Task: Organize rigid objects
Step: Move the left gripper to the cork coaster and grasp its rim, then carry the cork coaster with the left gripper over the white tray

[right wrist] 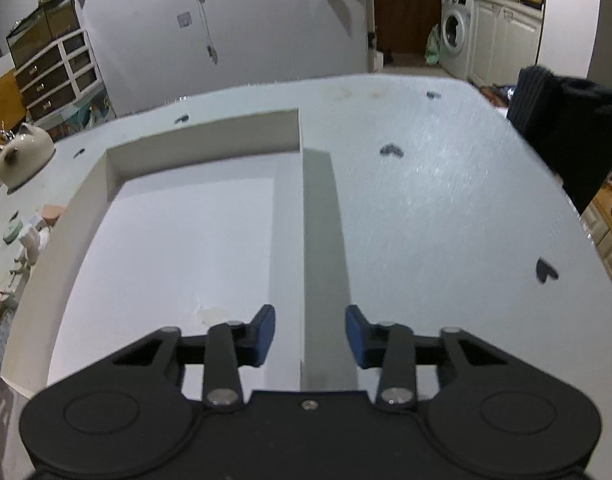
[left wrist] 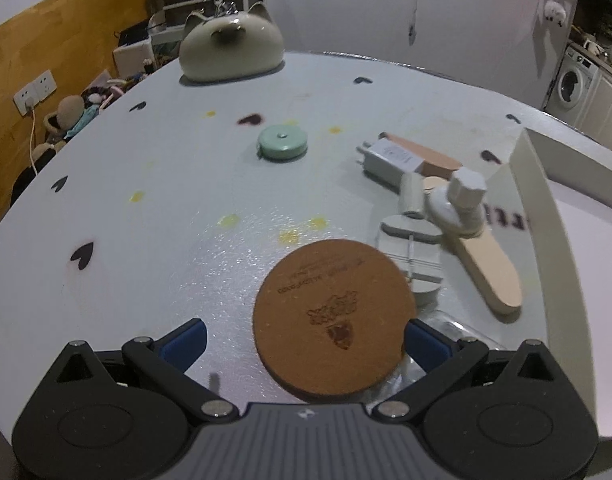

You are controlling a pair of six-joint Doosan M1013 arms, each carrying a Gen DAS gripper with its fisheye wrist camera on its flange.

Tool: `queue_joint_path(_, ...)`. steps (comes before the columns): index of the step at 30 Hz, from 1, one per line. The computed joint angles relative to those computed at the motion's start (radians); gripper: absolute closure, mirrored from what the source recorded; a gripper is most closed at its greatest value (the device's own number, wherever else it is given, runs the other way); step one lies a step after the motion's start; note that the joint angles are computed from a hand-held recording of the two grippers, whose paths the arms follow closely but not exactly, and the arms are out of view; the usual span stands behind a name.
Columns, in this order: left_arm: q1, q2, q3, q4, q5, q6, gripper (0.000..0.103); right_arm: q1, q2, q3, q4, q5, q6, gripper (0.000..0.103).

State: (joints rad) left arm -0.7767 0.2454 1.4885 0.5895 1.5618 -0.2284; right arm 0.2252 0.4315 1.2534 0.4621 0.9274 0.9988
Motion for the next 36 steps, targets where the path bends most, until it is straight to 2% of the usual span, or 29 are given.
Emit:
queue_joint_path(3,0.015,-0.021,0.031,-0.015,-0.068,-0.011,0.0,0.001,0.003,-0.002,-0.01,0.009,0.013,0.082)
queue_joint_path(7,0.031,-0.051,0.076,-0.02,-0.181,-0.053,0.0,0.002,0.009,-0.01,-0.013,0.026,0.019,0.084)
queue_joint_path(10,0.039,-0.051,0.082,-0.027,-0.21,-0.069,0.0,0.003,0.018,-0.023,-0.018,0.058,0.028,0.089)
queue_joint_path(25,0.052,-0.037,0.07,-0.018,-0.184,-0.052,0.001,0.015,0.037,-0.044,-0.068,0.075,0.073,0.099)
queue_joint_path(27,0.05,-0.035,0.066,-0.017,-0.176,-0.06,0.004,0.017,0.035,-0.042,-0.073,0.069,0.069,0.099)
queue_joint_path(36,0.014,-0.024,0.043,-0.001,-0.109,-0.118,0.004,0.02,0.042,-0.058,-0.086,0.095,0.059,0.099)
